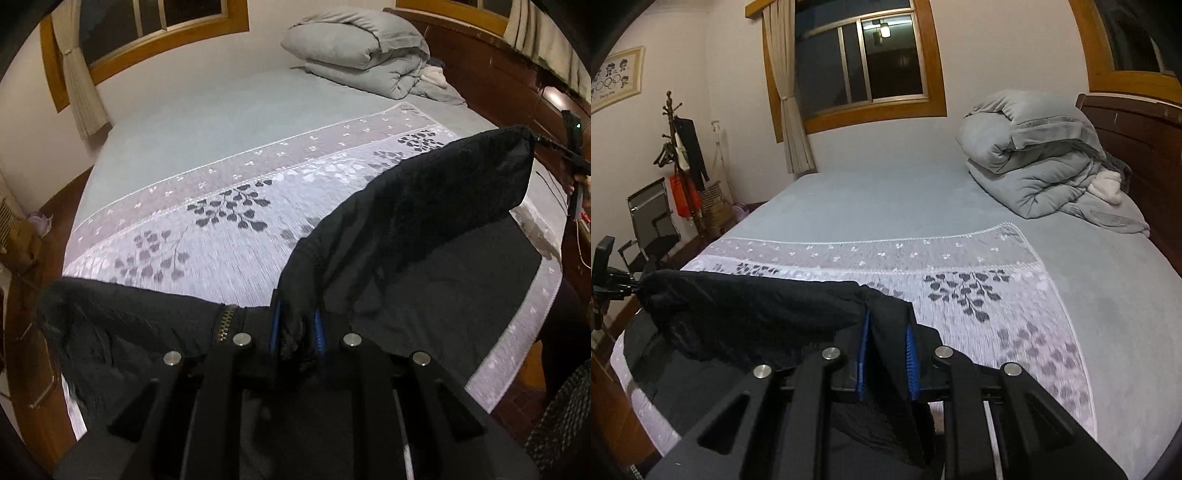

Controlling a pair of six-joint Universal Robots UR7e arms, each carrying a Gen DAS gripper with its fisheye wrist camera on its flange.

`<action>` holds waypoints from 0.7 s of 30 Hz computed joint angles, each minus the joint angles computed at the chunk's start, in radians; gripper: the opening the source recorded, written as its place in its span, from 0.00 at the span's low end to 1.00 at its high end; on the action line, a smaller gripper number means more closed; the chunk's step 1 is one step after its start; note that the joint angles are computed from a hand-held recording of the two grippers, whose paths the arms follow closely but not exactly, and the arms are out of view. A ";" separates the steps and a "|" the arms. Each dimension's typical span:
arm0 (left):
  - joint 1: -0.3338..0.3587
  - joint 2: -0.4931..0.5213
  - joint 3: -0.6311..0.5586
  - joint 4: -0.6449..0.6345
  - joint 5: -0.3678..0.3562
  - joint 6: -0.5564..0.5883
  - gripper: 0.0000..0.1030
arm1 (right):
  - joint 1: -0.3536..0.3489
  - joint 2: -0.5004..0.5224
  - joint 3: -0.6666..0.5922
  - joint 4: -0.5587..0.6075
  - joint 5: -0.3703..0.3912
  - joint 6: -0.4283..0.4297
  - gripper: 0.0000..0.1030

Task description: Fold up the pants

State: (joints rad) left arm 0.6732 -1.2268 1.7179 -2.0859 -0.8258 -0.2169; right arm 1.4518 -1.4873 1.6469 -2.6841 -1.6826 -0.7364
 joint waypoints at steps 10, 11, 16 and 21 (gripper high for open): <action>-0.107 -0.160 0.299 -0.039 0.010 -0.297 0.14 | -0.062 -0.151 0.181 0.021 0.014 0.012 0.15; -0.111 -0.167 0.320 -0.039 0.010 -0.323 0.14 | -0.064 -0.163 0.200 0.019 0.004 0.007 0.15; -0.122 -0.199 0.420 -0.049 -0.001 -0.426 0.19 | -0.080 -0.227 0.297 0.030 -0.044 -0.026 0.14; -0.141 -0.228 0.502 -0.087 -0.007 -0.487 0.27 | -0.098 -0.250 0.369 0.024 -0.114 -0.052 0.14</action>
